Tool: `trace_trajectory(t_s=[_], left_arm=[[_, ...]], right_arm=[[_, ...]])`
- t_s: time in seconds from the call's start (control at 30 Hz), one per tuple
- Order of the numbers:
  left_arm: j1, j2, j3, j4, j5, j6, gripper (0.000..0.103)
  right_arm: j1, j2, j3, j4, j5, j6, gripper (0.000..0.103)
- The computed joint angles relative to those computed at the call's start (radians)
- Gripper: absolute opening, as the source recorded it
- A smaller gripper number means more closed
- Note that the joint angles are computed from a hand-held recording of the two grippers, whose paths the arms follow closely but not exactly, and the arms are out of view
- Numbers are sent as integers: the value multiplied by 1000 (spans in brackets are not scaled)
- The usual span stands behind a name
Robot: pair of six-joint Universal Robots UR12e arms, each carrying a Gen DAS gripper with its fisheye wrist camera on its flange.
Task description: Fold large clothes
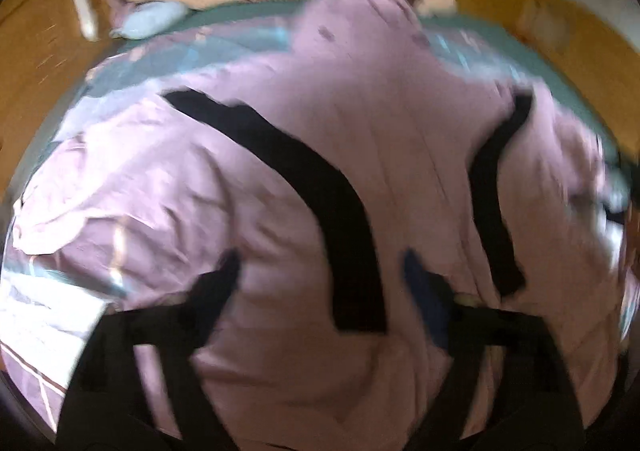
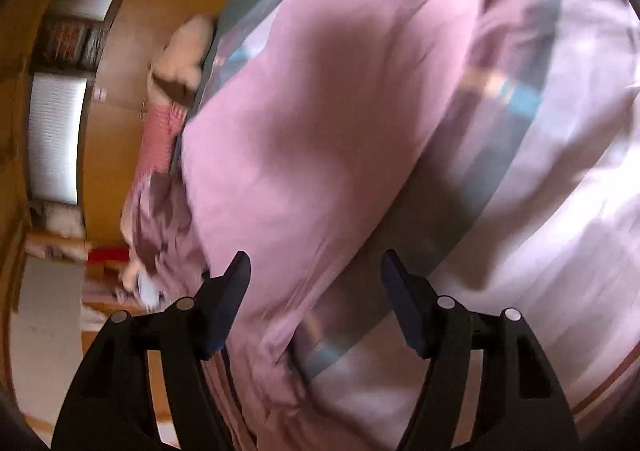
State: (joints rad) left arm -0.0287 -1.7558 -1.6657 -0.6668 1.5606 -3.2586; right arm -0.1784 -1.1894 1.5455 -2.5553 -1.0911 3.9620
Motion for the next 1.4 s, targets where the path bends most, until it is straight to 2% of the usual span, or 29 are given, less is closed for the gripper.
trace_trajectory(t_s=[0.03, 0.1, 0.17, 0.23, 0.3, 0.33, 0.37, 0.4, 0.47, 0.53, 0.6, 0.63, 0.7, 0.77, 0.8, 0.87, 0.93, 0.97, 1.03, 1.07, 1.23, 1.3, 1.4], left_arm=[[20, 4, -3, 29, -7, -41, 101], [80, 10, 1, 23, -23, -155, 101], [147, 15, -12, 24, -45, -281, 101], [206, 15, -21, -15, -33, -430, 101], [289, 15, -71, 41, -136, -580, 101], [313, 12, -84, 59, -172, -621, 101], [345, 7, -95, 67, -227, -686, 100], [369, 1, -107, 96, -282, -733, 100], [403, -19, -120, 171, -373, -785, 100], [407, -39, -102, 173, -381, -759, 100], [414, -57, -85, 158, -401, -719, 100], [417, -64, -83, 158, -415, -710, 98], [423, -83, -80, 170, -436, -745, 96], [432, -87, -92, 212, -458, -779, 94], [435, -88, -95, 229, -464, -782, 88], [442, -102, -85, 253, -508, -743, 34], [451, -114, -90, 297, -544, -727, 10], [459, -121, -99, 339, -578, -758, 6], [466, -128, -113, 428, -606, -825, 4], [464, -129, -104, 450, -606, -813, 3], [416, -106, -51, 475, -499, -622, 2], [401, -111, -36, 514, -505, -603, 2], [371, -119, -6, 566, -549, -561, 2]], right_arm=[[11, -1, -17, 40, -8, -56, 73], [42, -4, -52, 108, -41, -174, 79], [64, 2, -70, 114, -44, -241, 79], [80, 4, -71, 81, -36, -279, 79], [90, 1, -62, 30, 6, -271, 79], [100, 3, -65, 16, 56, -279, 79], [116, 3, -74, 28, 80, -324, 79], [141, 4, -87, 52, 73, -392, 79], [195, 11, -114, 111, 24, -533, 82], [252, 31, -141, 175, -37, -670, 83], [296, 60, -152, 224, -102, -731, 83], [311, 61, -134, 196, -160, -752, 83], [353, 64, -100, 75, -295, -834, 87], [356, 66, -95, 60, -322, -852, 88], [351, 65, -91, 58, -309, -848, 88], [336, 76, -103, 60, -252, -838, 91], [334, 82, -107, 64, -244, -840, 94], [337, 85, -112, 68, -254, -844, 95], [342, 54, -62, 44, -276, -854, 95], [345, 54, -63, 45, -287, -856, 96], [352, 45, -49, 51, -316, -860, 98], [356, 47, -55, 62, -333, -861, 100], [360, 48, -59, 73, -348, -857, 102]])
